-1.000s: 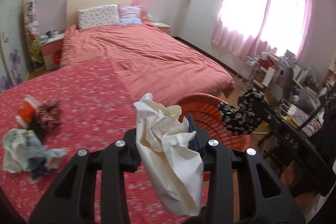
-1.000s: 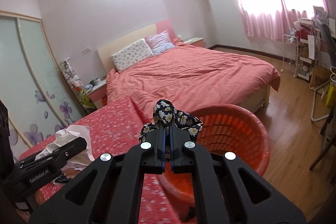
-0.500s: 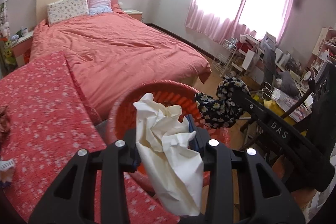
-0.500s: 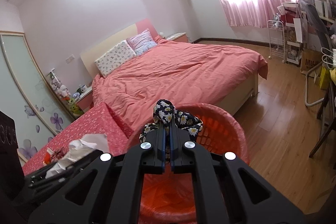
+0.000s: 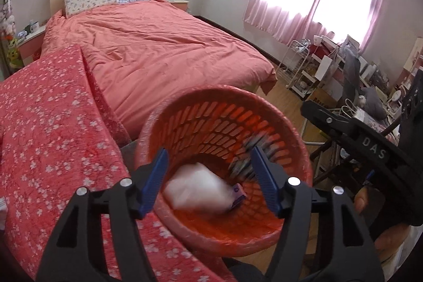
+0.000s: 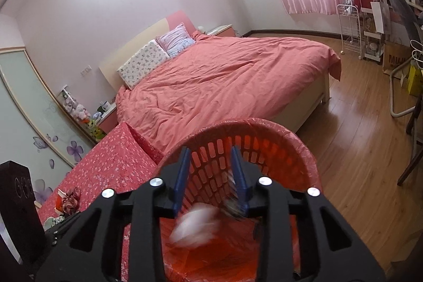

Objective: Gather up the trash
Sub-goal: 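Carry the white bag and floral sock to the orange basket and release both, then grasp a blue sock with the left tool while the right tool grasps a grey sock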

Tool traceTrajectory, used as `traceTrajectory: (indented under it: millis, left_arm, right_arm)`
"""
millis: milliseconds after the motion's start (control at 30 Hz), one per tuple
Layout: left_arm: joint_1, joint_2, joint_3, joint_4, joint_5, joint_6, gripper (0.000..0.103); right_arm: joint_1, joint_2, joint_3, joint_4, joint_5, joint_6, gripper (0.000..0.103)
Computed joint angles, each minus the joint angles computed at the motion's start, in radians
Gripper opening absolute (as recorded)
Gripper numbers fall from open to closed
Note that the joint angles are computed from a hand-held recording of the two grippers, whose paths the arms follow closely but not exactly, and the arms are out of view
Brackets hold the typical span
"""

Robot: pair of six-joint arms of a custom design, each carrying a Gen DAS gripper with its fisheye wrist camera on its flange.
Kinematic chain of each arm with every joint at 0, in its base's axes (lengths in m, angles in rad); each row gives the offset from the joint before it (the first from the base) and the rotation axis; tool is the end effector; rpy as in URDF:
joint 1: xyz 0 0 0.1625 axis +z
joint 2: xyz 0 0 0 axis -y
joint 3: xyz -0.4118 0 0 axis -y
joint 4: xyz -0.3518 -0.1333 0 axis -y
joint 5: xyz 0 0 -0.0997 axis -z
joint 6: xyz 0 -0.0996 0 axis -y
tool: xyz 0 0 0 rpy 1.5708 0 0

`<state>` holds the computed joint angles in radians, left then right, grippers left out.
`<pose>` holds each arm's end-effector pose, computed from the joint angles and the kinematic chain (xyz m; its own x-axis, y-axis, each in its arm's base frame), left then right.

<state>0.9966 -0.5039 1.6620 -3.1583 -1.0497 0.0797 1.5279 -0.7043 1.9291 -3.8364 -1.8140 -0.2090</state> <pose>-0.1877 -0.6269 0.0020 -0.7988 0.3569 -0.4843 0.5592 0.7373 -0.3790 0.0849 -0.5711 0.1353 -0.9444 0.1390 0.2981 -0.1781 0.5458 -0.8188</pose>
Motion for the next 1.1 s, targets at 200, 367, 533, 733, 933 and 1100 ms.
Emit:
traceTrajectory:
  millis: [200,367,533,733,933,1100]
  left_arm:
    - [0.004,-0.054,0.063,-0.038,0.053,0.008,0.067]
    - [0.001,-0.13,0.15,-0.083,0.123,0.008,0.07]
    - [0.005,-0.226,0.257,-0.147,0.189,0.008,0.074]
    - [0.024,-0.341,0.36,-0.195,0.252,-0.002,0.075]
    - [0.068,-0.454,0.454,-0.264,0.325,0.01,0.075]
    - [0.123,-0.541,0.509,-0.309,0.381,0.003,0.075]
  right_arm:
    - [0.036,0.005,-0.001,-0.043,-0.061,-0.027,0.052]
    - [0.084,0.019,-0.004,-0.089,-0.103,-0.075,0.061]
    - [0.125,0.037,-0.015,-0.096,-0.121,-0.107,0.068]
    - [0.178,0.073,-0.026,-0.074,-0.131,-0.129,0.07]
    - [0.236,0.13,-0.059,-0.018,-0.141,-0.163,0.07]
    - [0.29,0.195,-0.105,0.038,-0.132,-0.183,0.07]
